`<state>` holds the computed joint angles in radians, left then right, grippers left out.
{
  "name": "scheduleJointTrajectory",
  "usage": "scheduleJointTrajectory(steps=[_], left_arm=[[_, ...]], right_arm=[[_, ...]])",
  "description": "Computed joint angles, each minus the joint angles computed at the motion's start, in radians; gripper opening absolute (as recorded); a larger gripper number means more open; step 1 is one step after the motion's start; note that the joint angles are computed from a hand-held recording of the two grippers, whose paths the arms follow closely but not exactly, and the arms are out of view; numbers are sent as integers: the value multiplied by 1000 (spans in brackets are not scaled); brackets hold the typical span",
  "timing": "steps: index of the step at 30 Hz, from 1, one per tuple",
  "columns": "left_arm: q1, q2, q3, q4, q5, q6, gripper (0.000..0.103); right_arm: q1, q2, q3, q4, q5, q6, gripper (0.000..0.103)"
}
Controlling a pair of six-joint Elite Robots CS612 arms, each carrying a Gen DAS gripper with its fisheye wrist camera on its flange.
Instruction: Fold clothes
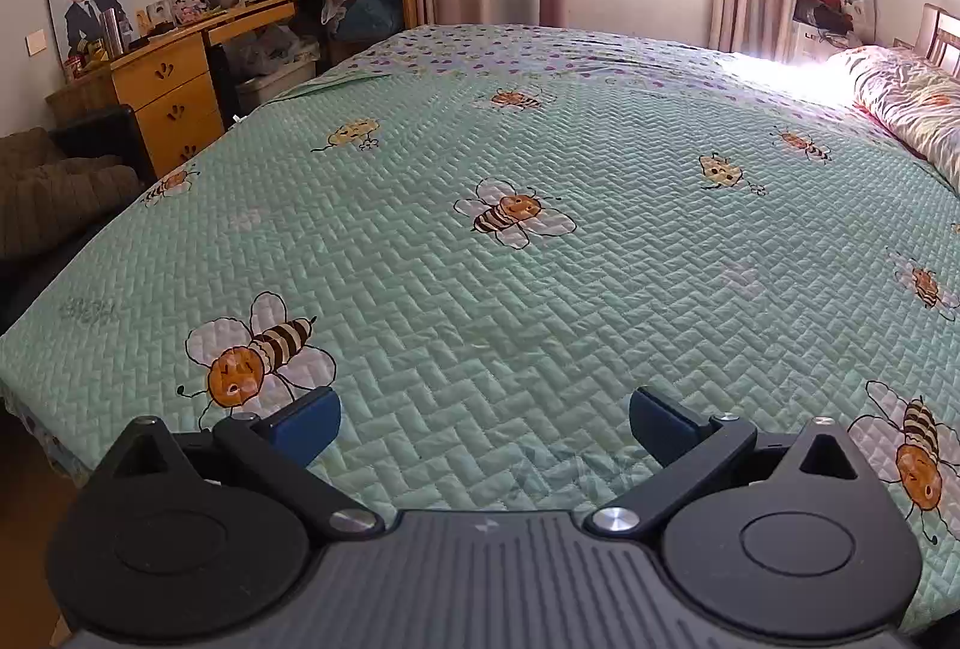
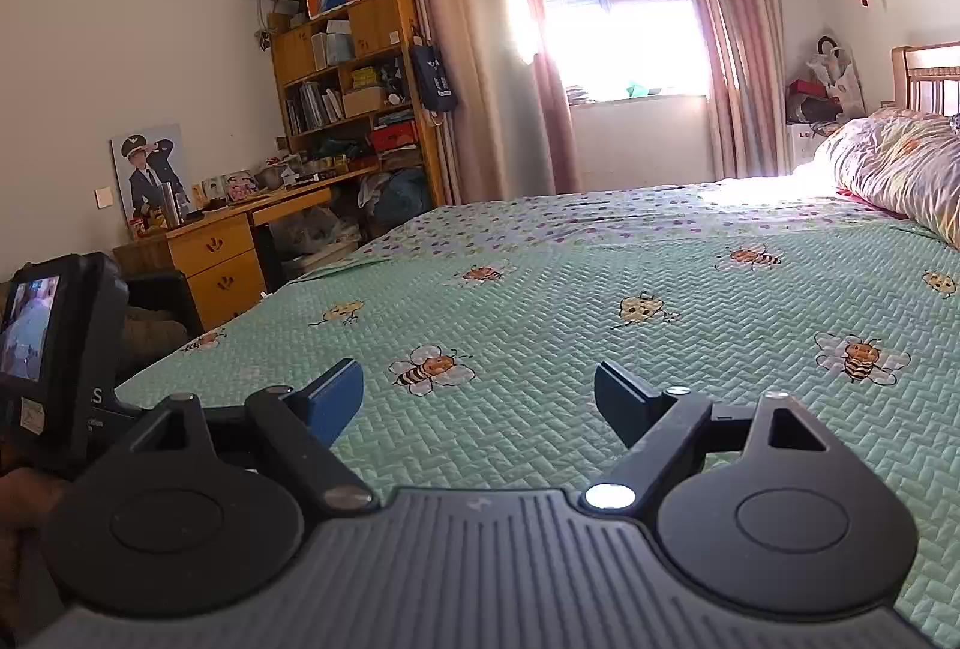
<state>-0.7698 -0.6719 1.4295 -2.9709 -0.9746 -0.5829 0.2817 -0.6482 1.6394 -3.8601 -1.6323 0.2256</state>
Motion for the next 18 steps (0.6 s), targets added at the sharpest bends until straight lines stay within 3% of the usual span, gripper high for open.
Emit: scheduleJointTrajectory(steps=[15,18], left_arm=[[7,-12,12,-57,-30,24,102],[11,-17,24,-98,-52,26,102]], right_arm=[[8,2,-11,2,21,-20,85],[13,14,-26,-38,14,-31,92]])
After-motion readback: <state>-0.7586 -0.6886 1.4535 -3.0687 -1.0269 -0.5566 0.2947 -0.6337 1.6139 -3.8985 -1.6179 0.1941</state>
